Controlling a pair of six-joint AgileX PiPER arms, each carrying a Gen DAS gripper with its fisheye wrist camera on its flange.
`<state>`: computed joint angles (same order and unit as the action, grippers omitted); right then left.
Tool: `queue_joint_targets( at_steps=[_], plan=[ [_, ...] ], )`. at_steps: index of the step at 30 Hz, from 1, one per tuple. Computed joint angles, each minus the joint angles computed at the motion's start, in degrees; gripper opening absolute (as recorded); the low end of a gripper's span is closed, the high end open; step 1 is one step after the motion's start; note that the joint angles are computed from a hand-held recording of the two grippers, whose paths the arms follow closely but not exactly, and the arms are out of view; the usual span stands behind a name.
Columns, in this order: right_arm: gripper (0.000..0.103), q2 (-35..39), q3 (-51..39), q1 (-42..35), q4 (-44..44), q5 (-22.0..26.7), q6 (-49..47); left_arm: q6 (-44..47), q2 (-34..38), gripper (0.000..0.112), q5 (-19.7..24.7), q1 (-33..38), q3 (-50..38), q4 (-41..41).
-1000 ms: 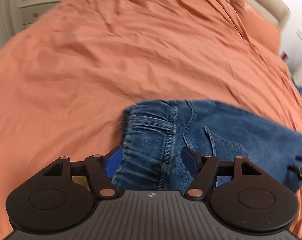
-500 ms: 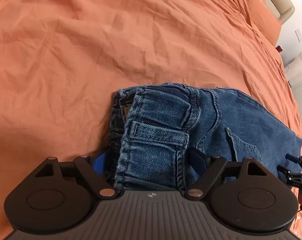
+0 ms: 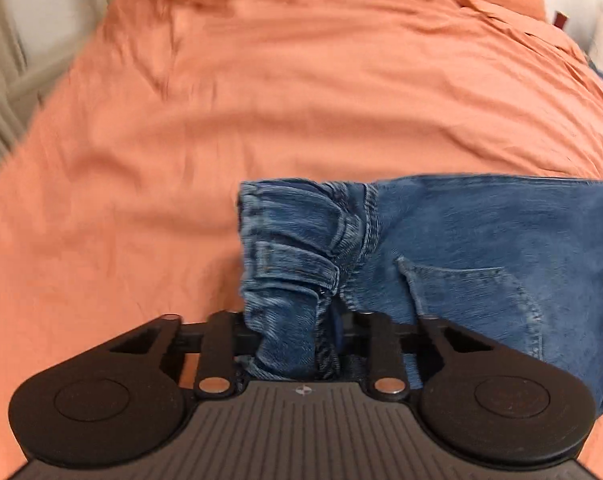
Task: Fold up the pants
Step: 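Grasp the jeans waistband with the left gripper and straighten it, then open the left gripper to release the waistband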
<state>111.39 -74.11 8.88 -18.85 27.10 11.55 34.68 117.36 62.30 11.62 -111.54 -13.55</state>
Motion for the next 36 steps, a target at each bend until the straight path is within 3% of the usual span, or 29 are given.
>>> queue_joint_targets(
  at_steps=[4,8,12,14,17,19,23,28,33,36],
  plan=[
    [0.073,-0.6,0.7,-0.3,0.0,-0.4,-0.2,-1.3,-3.2,0.021,-4.4,-3.7,3.2,7.3],
    [0.073,-1.0,1.4,-1.1,1.3,-1.2,-1.3,-6.2,5.1,0.021,-2.2,-4.9,-2.2,12.5],
    [0.075,-1.1,1.7,-2.7,5.3,-1.7,-5.0,-6.1,8.7,0.025,-4.0,-4.3,-2.1,12.0],
    [0.077,-0.6,1.1,-3.5,7.1,-1.5,-6.5,-7.1,10.6,0.027,-1.2,-4.7,-5.7,12.6],
    [0.078,0.1,0.4,-4.6,10.6,-1.5,-8.9,-7.3,11.0,0.044,0.5,-5.4,-8.4,15.1],
    [0.078,0.0,0.6,-5.1,11.9,-2.0,-9.8,-6.8,9.5,0.058,-0.5,-5.0,-7.5,14.9],
    [0.078,-2.4,2.5,-6.1,13.4,-3.0,-10.0,-7.9,6.1,0.068,1.3,-4.0,-7.2,12.4],
    [0.078,-9.0,6.6,-11.9,24.8,-2.3,-16.6,-7.0,-5.4,0.069,-4.2,-4.8,4.0,9.6],
    [0.071,-17.5,12.1,-22.7,38.2,1.4,-25.0,-5.7,-13.2,0.067,-3.6,-7.2,9.6,2.1],
    [0.066,-21.4,14.8,-31.3,46.1,4.7,-31.8,-3.6,-17.9,0.057,-4.2,-10.6,15.8,-2.1]
  ],
)
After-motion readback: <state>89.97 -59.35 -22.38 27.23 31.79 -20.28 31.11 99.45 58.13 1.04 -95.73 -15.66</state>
